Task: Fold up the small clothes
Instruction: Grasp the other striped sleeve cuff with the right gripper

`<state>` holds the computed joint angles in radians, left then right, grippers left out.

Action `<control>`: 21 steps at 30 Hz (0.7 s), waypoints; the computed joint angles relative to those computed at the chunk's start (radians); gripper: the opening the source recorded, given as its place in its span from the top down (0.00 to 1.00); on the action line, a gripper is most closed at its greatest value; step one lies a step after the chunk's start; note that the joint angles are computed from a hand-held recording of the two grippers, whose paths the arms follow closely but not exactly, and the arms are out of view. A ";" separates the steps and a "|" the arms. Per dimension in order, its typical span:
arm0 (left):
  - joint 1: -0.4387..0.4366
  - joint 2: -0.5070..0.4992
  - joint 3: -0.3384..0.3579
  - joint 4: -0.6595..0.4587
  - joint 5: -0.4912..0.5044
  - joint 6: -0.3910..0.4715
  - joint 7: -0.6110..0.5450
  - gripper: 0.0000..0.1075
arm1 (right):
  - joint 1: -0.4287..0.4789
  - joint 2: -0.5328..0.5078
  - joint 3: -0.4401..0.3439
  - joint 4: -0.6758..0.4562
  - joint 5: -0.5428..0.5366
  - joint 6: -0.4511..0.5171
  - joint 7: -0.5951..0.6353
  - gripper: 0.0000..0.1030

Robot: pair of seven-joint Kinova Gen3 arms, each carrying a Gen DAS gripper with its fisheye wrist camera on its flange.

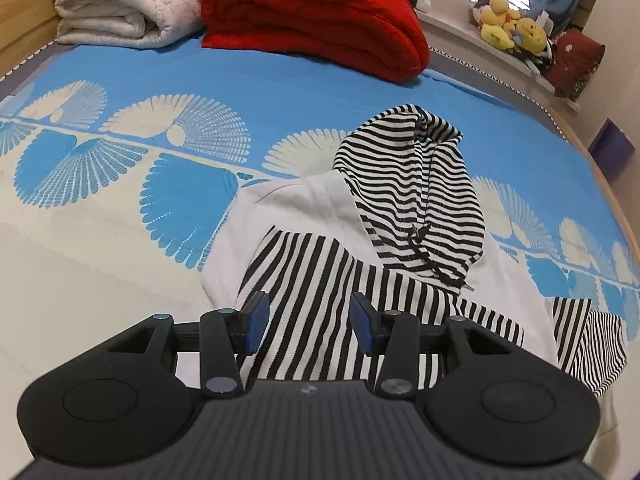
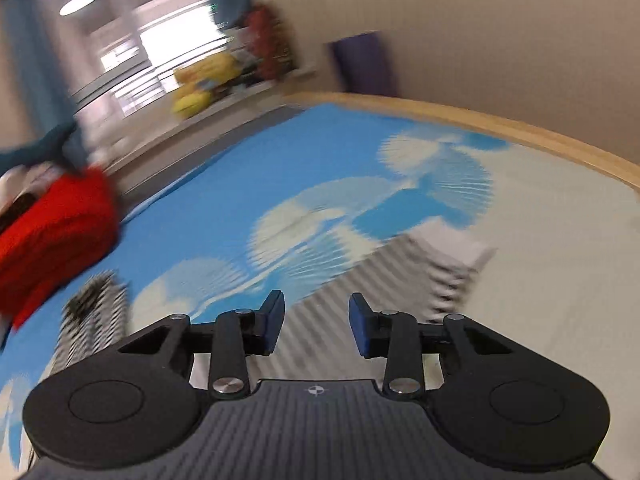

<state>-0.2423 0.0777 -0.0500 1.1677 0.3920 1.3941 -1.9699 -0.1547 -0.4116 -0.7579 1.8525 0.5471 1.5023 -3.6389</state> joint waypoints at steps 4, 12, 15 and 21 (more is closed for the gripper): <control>0.004 -0.005 0.003 0.007 0.000 0.004 -0.010 0.54 | 0.016 -0.144 0.150 0.135 -0.119 -0.066 -0.056 0.64; 0.020 -0.005 0.007 0.018 -0.016 -0.002 -0.004 0.54 | 0.123 -0.245 0.292 0.413 -0.241 -0.378 -0.063 0.62; 0.020 -0.008 0.003 0.026 -0.029 -0.015 -0.003 0.54 | 0.105 -0.197 0.318 0.481 -0.198 -0.500 -0.124 0.62; -0.001 0.000 -0.011 0.010 -0.026 -0.022 -0.031 0.54 | 0.312 -0.078 0.117 0.423 -0.157 -0.429 -0.192 0.97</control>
<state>-0.2437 0.0778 -0.0607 1.1777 0.3658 1.3720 -2.0012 0.1577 -0.4895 -0.6411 2.2754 0.3900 1.0736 -3.8312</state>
